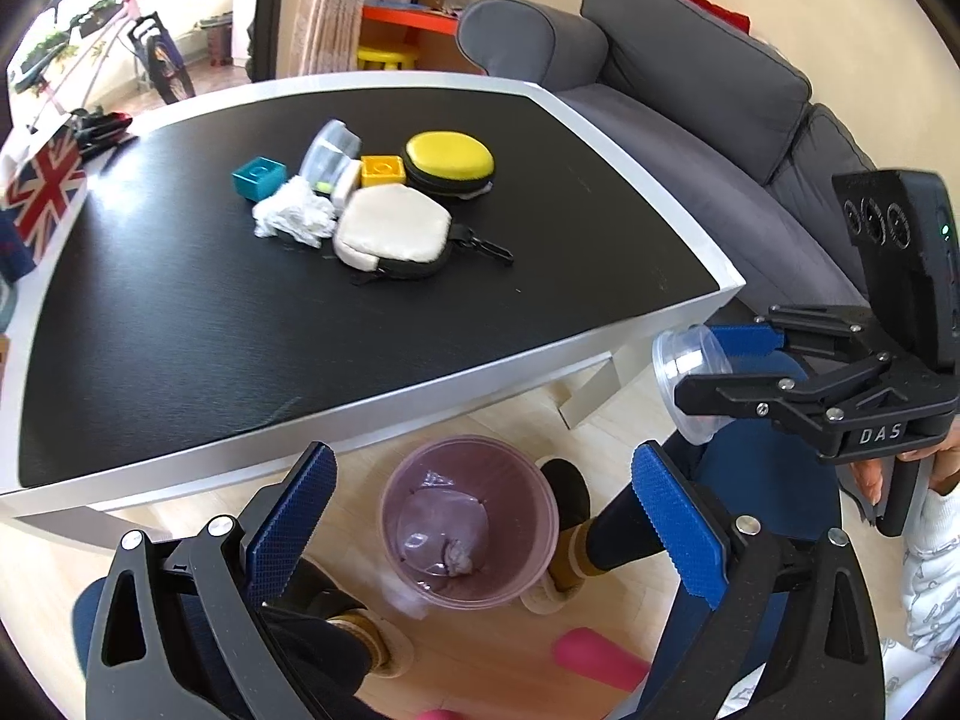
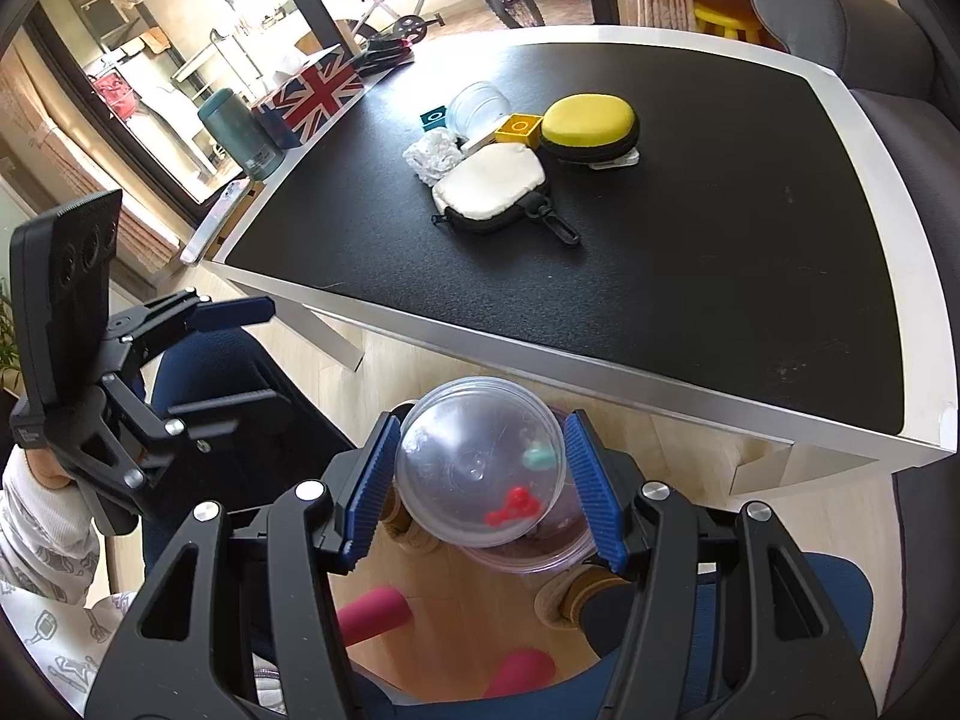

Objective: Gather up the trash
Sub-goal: 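Lower the clear container into the pink bin and open the right gripper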

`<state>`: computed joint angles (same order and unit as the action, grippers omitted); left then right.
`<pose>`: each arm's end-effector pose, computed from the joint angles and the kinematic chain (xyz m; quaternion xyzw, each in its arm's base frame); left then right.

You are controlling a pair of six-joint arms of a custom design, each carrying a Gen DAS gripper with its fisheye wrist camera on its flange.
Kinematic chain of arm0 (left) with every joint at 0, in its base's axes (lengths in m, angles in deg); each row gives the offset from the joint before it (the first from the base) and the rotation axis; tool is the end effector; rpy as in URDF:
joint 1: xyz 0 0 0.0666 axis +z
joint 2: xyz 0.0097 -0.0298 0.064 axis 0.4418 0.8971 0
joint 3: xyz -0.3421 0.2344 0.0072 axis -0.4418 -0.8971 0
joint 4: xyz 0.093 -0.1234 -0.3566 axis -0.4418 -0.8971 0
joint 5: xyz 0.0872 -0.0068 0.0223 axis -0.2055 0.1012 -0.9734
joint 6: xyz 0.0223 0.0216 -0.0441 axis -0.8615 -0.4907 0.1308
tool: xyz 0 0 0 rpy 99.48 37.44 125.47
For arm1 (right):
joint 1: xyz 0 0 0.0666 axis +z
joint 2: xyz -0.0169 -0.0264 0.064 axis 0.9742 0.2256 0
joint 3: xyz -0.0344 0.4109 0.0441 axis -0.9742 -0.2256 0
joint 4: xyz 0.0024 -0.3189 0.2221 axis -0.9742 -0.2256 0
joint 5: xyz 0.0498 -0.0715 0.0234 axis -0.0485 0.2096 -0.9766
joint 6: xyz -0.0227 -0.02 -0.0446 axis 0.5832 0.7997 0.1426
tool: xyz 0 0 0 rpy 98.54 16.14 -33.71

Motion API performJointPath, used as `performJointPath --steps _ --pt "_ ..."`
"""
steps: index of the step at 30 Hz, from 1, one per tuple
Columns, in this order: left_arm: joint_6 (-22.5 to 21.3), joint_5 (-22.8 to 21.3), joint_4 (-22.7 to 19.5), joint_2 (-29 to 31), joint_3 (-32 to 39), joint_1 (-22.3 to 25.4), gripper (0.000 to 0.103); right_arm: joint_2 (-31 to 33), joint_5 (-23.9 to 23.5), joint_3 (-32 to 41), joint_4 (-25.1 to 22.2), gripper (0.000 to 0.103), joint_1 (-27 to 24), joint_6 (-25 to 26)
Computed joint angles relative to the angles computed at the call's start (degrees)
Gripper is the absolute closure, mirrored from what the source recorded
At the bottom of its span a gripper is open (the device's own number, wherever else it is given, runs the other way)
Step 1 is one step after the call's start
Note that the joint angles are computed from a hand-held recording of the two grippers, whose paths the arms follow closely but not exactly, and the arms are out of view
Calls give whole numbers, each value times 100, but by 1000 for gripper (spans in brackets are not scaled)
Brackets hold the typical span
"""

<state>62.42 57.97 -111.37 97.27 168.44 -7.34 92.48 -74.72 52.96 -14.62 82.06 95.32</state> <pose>0.4388 -0.2937 0.4642 0.1100 0.9429 -0.1647 0.2678 0.5036 0.0603 0.4124 -0.1895 0.9357 0.2095 0.2113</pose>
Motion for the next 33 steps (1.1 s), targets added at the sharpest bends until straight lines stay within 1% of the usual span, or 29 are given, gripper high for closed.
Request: performJointPath --steps 6,8,9,10,16,33 --pt "59 -64 -30 -188 -112 139 8 41 -150 63 -69 45 69 77" --pt "63 -101 -37 -211 -129 158 8 65 -158 89 -95 31 94 119" --pt "72 -114 -37 -217 -134 165 8 65 -190 83 -73 18 90 93" --pt "76 -118 -38 -227 -138 177 8 65 -242 79 -49 14 79 58" --pt "56 -83 -72 -202 -116 181 8 72 -94 93 -22 8 75 -63" --pt "29 -52 -89 -193 -30 170 8 34 -64 79 41 7 7 -179"
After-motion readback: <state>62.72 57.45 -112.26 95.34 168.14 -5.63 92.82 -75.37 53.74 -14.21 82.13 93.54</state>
